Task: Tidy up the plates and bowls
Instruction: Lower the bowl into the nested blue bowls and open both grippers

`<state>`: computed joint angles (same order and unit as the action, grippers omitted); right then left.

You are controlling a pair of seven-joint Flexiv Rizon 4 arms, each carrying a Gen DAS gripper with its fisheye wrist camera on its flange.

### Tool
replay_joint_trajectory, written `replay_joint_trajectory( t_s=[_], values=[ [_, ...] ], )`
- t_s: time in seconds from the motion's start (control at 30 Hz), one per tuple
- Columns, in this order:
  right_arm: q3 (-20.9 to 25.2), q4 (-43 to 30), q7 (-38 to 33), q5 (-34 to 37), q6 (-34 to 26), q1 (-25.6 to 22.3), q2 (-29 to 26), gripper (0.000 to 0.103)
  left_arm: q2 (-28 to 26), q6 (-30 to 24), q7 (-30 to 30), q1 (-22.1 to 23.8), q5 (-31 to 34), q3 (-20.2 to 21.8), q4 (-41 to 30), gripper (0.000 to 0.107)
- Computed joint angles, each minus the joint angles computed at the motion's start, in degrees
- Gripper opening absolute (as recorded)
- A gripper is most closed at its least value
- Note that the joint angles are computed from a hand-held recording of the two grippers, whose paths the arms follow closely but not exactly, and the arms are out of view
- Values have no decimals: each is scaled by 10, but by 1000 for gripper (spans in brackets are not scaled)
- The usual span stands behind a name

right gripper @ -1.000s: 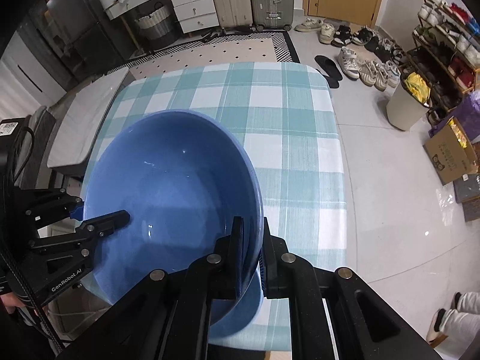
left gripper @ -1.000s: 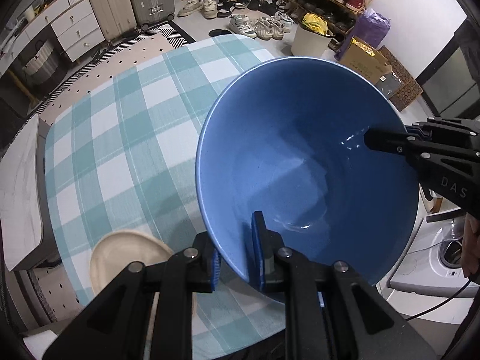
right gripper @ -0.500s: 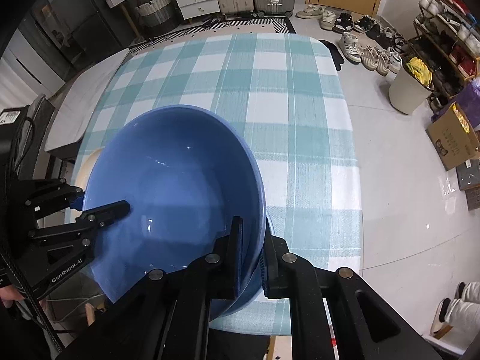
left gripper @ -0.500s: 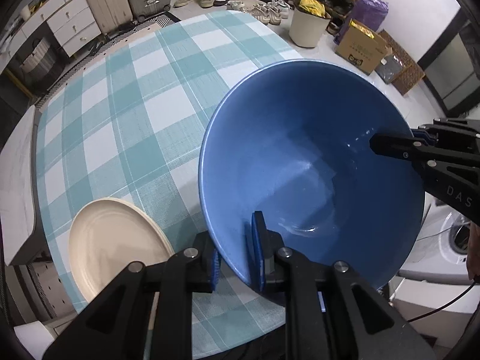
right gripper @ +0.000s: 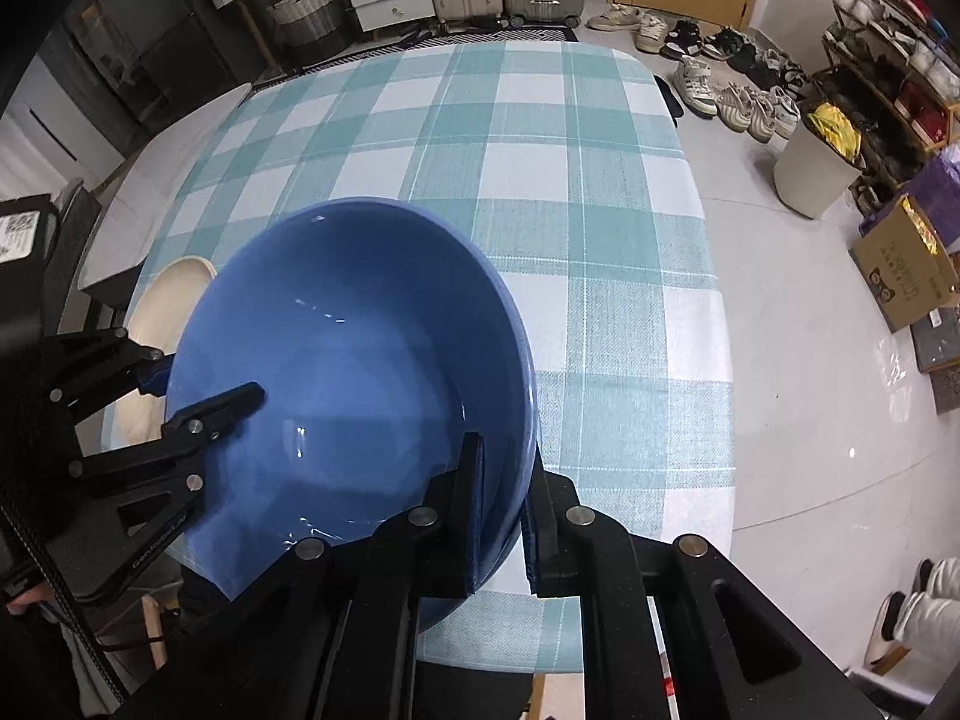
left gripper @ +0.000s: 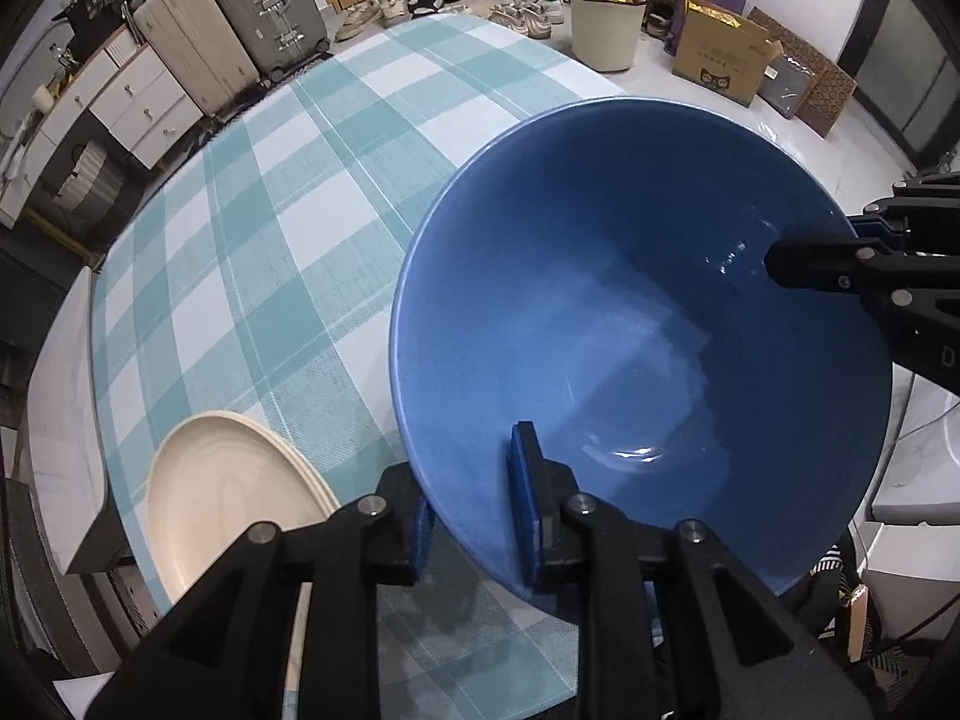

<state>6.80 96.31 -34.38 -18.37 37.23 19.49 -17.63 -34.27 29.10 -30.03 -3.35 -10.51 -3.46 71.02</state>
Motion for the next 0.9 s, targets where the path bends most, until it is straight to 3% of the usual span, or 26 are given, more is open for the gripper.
replay_joint_trajectory(
  t_s=[0.23,0.5,0.7,0.9],
  values=[
    [1,14,-1,-17,10,6,2,11,-7,12,-1,2,-6,-3,15,29],
    [-3,40,26,-45,34,7,20,11,-9,20,-5,8,-31,-10,26,29],
    [-6,77,69,-64,87,-3,42,11,-9,20,-16,16,-55,-15,27,29],
    [-17,126,150,-152,150,-5,64,11,16,57,-5,32,-104,-29,73,34]
  ],
)
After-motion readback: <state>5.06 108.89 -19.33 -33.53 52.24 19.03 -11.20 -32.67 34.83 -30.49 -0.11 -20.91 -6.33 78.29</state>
